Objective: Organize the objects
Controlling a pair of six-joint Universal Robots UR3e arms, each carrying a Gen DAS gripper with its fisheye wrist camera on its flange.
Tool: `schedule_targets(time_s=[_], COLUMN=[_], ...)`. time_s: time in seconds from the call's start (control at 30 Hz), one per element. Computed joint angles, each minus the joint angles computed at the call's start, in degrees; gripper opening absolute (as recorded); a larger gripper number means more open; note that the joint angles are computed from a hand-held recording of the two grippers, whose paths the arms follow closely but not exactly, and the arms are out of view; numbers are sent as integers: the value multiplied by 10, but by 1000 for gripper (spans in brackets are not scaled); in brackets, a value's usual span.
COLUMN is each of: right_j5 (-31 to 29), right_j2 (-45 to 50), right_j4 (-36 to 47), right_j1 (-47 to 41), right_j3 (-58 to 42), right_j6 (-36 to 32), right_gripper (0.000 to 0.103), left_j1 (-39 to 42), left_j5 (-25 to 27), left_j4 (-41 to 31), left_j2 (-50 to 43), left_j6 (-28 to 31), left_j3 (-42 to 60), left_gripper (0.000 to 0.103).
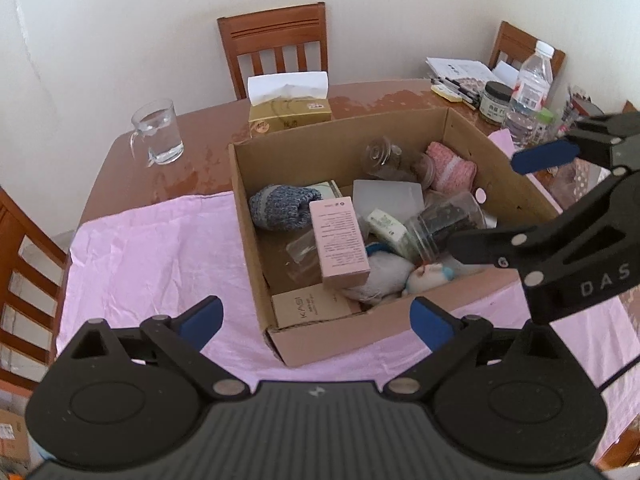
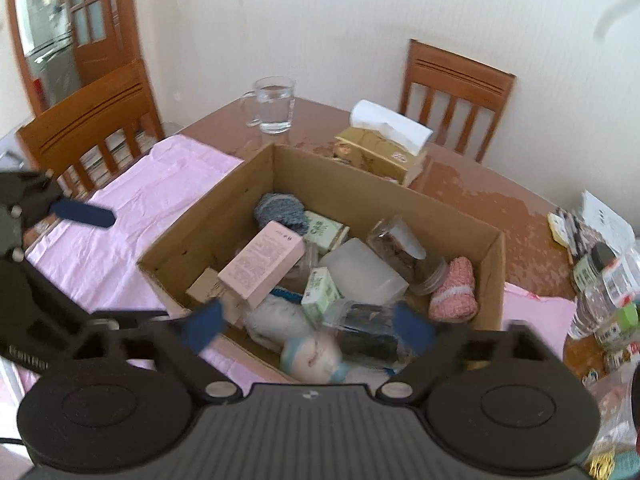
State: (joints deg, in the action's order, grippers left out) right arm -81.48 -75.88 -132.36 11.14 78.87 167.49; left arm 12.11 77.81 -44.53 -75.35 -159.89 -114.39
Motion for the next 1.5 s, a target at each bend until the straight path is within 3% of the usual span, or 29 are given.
schedule_targets(time_s=[0.37, 0.6, 0.93, 1.5], right_j5=[-87, -105, -127, -119], right_j2=[-21, -63, -80, -75], right_j4=[96, 141, 208, 220], right_j1=[8, -7, -4, -5], right_j3=[-17, 26, 0, -28], right_j6=[122, 212, 224, 237], right_gripper=[103, 103, 103, 103], left_j1=[-64, -107, -133, -150], left_j5=[69, 122, 156, 188], left_j4=[10, -54, -113, -138], left_j2=[-24, -35, -52, -63], left_j6=[-97, -152, -172, -194], left_j3=[17, 61, 134, 176], left_gripper=[100, 100, 100, 100])
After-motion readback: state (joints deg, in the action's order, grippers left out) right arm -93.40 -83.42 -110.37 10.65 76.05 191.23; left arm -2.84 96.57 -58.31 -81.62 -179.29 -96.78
